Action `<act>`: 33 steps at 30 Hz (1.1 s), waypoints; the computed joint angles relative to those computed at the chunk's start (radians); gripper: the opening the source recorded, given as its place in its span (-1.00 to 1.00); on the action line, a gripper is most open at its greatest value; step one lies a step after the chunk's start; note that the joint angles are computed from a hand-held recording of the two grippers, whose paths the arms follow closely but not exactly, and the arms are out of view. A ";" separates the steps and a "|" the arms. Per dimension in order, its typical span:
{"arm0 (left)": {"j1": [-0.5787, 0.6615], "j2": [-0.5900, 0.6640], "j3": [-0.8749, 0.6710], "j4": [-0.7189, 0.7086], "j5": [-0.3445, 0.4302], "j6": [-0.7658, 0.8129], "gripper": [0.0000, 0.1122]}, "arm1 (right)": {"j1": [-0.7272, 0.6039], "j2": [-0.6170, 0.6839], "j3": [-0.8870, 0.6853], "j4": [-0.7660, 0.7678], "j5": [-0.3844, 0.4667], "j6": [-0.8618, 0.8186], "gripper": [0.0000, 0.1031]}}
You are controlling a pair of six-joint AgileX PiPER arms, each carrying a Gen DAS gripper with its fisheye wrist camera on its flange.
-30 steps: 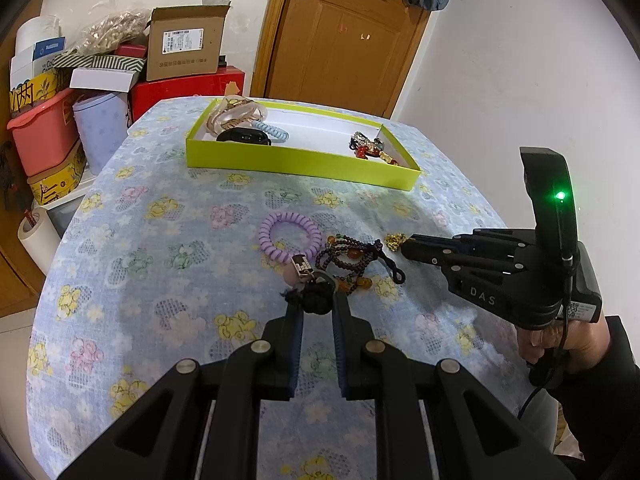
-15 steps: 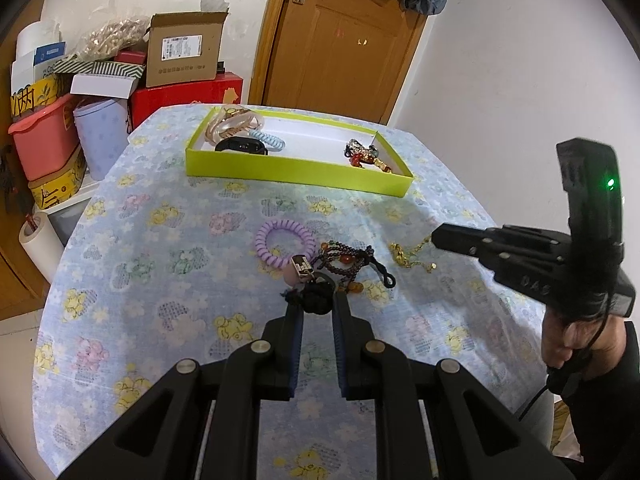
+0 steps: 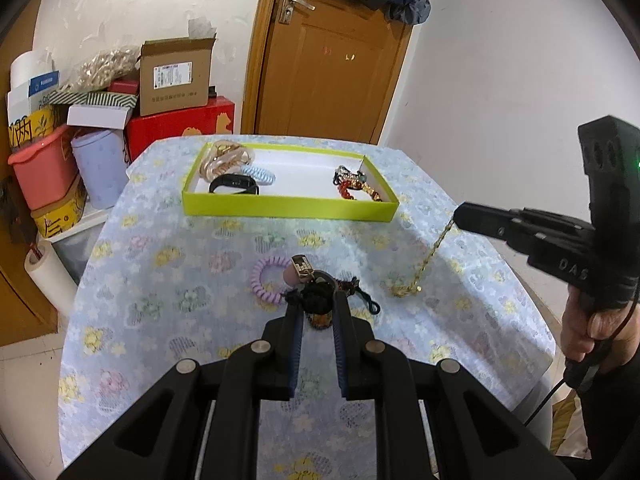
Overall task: Organize jewelry
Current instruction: 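Lift the gold chain high with the right tool to raise it off the table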
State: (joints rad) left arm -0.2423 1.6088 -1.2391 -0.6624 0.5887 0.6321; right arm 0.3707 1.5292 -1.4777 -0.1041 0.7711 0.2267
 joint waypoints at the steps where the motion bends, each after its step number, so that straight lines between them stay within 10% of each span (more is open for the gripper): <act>1: 0.000 -0.001 -0.003 0.002 0.001 -0.001 -0.73 | 0.000 -0.003 -0.010 -0.002 0.004 -0.003 -0.91; 33: -0.030 0.271 -0.552 0.191 0.175 -0.142 -0.73 | -0.085 0.311 -0.715 0.026 0.245 -0.193 -0.91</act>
